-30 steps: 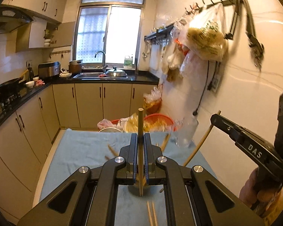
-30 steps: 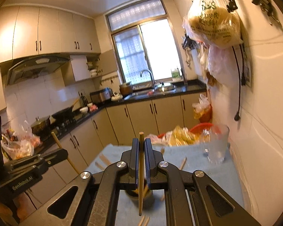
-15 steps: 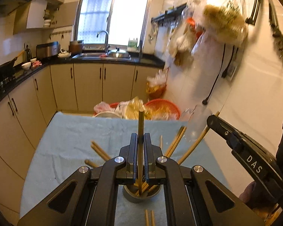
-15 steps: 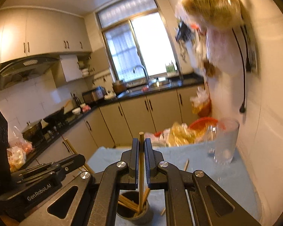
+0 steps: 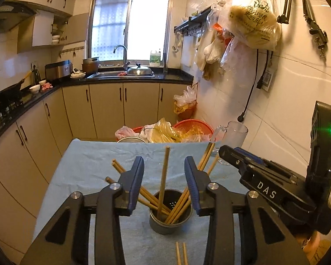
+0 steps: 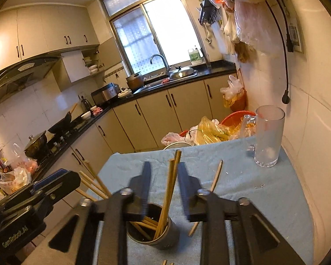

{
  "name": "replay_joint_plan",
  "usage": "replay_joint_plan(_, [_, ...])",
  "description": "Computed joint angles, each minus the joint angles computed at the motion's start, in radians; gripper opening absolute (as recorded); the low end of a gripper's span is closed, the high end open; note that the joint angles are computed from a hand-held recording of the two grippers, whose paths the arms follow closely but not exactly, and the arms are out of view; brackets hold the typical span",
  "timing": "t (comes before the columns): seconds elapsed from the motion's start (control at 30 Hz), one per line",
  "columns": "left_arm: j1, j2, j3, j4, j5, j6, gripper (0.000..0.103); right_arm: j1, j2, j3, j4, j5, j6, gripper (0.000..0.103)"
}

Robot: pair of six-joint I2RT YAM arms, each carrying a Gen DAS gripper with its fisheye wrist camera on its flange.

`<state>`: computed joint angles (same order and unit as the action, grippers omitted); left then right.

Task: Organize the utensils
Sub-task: 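Lower both chopsticks into the holder and open both grippers, then move both tools toward the last two chopsticks on the towel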

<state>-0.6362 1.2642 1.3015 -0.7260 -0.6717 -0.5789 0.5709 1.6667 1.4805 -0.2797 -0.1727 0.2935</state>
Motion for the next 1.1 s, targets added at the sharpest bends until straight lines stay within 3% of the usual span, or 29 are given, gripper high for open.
replay_joint_plan(0.2, [-0.081, -0.07, 0.008, -0.09, -0.053, -0.104, 0.048, 0.012, -0.1, -0.043, -0.034, 0.027, -0.018, 0.047])
replay_joint_plan(0.3, [-0.167, -0.097, 0.012, -0.161, -0.124, -0.178, 0.052, 0.018, -0.166, -0.081, -0.056, 0.048, -0.035, 0.056])
replay_joint_plan(0.43, [-0.329, -0.128, 0.001, -0.31, -0.254, -0.371, 0.064, 0.023, -0.266, -0.141, -0.097, 0.075, -0.073, 0.066])
replay_joint_plan(0.63, [-0.538, -0.098, -0.014, -0.585, -0.317, -0.717, 0.065, 0.001, -0.418, -0.255, -0.19, 0.099, -0.135, 0.07])
replay_joint_plan(0.77, [-0.641, -0.055, -0.037, -0.74, -0.324, -0.958, 0.065, -0.035, -0.505, -0.321, -0.28, 0.11, -0.182, 0.072])
replay_joint_plan(0.9, [-0.71, -0.037, -0.107, -0.807, -0.278, -1.153, 0.065, -0.071, -0.582, -0.407, -0.356, 0.121, -0.229, 0.076])
replay_joint_plan(1.1, [-0.746, -0.01, -0.197, -0.785, -0.178, -1.271, 0.065, -0.076, -0.672, -0.569, -0.396, 0.136, -0.271, 0.076])
